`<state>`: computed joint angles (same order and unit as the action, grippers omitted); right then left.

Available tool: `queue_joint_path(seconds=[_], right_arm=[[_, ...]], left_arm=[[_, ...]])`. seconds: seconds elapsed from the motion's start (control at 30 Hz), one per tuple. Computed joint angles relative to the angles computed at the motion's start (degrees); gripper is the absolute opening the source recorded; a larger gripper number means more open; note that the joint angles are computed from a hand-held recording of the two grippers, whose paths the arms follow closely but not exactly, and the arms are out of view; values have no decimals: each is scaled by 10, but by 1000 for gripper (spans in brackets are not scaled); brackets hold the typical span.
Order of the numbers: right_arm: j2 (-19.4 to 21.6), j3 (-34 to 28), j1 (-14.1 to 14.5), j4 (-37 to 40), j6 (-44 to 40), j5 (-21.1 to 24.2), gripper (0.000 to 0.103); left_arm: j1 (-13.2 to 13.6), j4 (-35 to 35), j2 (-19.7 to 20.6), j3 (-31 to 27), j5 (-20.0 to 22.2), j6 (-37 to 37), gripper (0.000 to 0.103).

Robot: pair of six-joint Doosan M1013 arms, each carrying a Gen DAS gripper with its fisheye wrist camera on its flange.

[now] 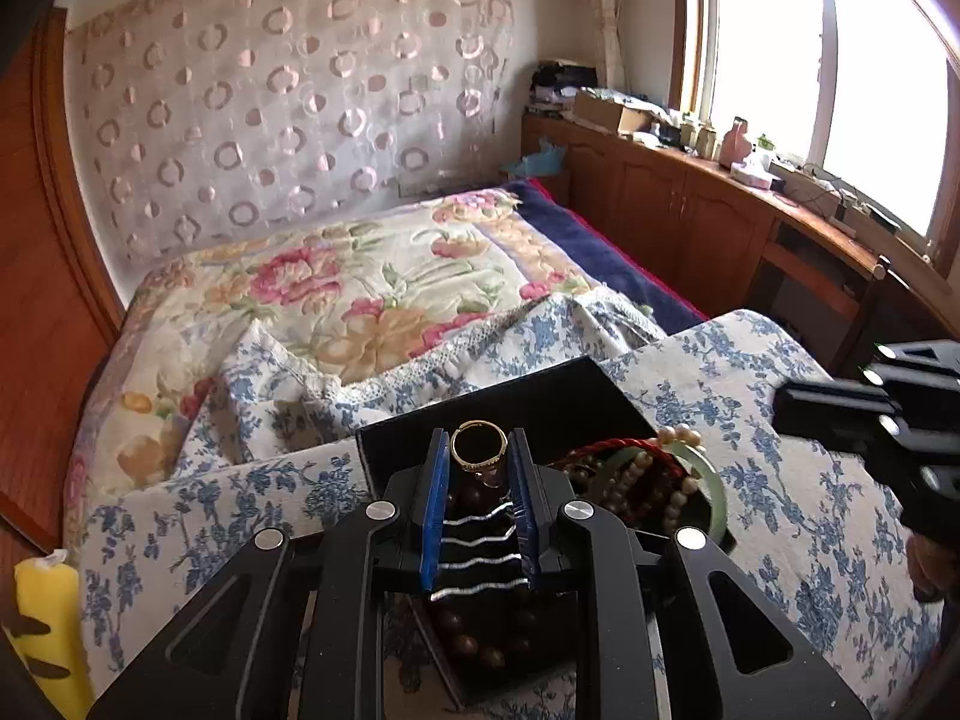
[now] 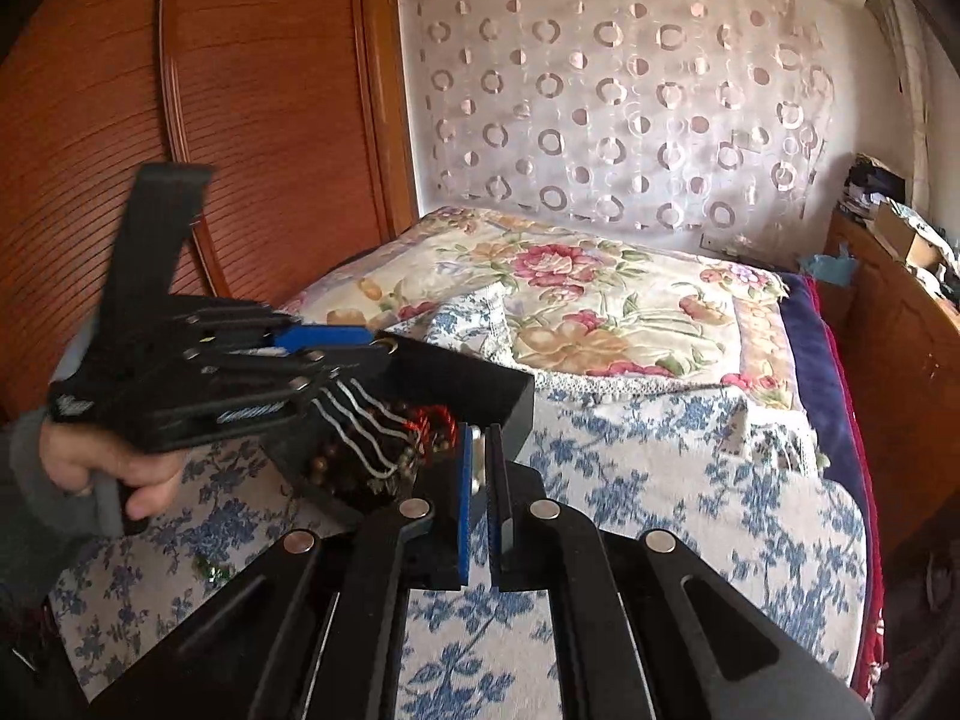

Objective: Organize jewelry
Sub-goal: 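Carry the red bracelet and gold ring into the black box and open both tools, then move the left tool to the green pendant while the right tool reaches the bronze brooch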

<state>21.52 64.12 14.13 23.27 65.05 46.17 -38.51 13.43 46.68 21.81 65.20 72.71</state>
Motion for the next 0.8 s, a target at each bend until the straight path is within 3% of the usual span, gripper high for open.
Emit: queue_joint_path(seconds=[0.17,0.23,0.27,0.43,0.5,0.57,0.8], right_arm=[[-9,16,2,-11,1,-5,5],[-15,25,2,-8,-2,-4,5],[-17,28,2,-6,-4,-4,5],[-34,56,4,9,-12,-4,5],[-41,70,6,12,-16,-4,11],[-48,85,8,16,-19,-4,24],[-61,117,22,8,-22,21,24]], left_arm=[[-1,3,6,-10,6,-2,20],[-1,3,5,-9,3,-1,29],[-2,5,-1,3,-5,-4,35],[-9,15,-46,83,-46,-19,41],[-13,21,-71,128,-71,-31,51],[-16,26,-92,164,-89,-40,58],[-30,54,-150,267,-121,-79,71]])
